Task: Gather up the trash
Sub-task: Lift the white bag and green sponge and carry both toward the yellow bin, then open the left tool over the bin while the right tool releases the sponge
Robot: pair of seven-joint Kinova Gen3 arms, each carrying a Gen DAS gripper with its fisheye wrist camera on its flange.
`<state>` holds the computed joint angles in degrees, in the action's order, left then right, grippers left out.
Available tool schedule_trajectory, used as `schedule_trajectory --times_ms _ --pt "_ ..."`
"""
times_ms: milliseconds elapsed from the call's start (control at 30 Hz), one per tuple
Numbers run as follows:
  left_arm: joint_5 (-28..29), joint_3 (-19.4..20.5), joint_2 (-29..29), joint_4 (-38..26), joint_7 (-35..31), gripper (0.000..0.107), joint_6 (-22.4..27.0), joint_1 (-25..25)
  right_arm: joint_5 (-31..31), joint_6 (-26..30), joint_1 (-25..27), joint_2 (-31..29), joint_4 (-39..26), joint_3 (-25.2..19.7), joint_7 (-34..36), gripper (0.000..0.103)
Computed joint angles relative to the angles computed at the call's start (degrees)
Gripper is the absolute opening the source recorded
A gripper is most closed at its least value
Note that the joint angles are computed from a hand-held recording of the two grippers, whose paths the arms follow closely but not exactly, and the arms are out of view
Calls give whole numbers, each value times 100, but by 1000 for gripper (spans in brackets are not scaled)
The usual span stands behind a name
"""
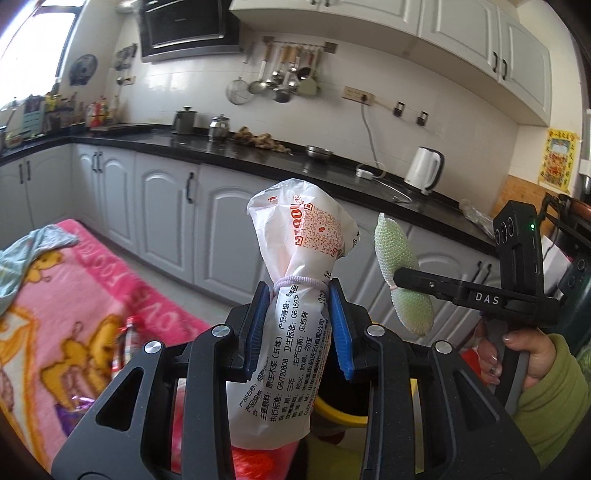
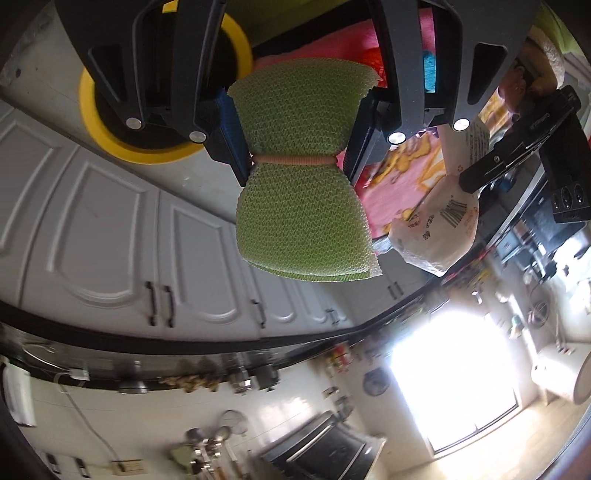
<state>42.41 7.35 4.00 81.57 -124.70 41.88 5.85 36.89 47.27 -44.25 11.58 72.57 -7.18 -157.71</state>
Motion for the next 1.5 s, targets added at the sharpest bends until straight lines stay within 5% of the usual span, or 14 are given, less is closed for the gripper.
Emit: schedule_trajectory --times_ms 367,1000,1100,1500 --pt "-737 400 597 -449 616 26 -50 542 528 -150 463 -732 1205 -230 -1167 50" --pt "-2234 638 1879 -1109 1911 28 125 1469 -140 -357 1027 -527 1733 -257 -1091 54" --pt "-2348 624 1937 -1101 2038 44 40 1528 -231 -403 1019 -458 1754 -189 -1115 56" --pt "-2585 553 1641 -774 2344 63 -250 1410 142 -274 813 -498 1802 -168 -1574 68"
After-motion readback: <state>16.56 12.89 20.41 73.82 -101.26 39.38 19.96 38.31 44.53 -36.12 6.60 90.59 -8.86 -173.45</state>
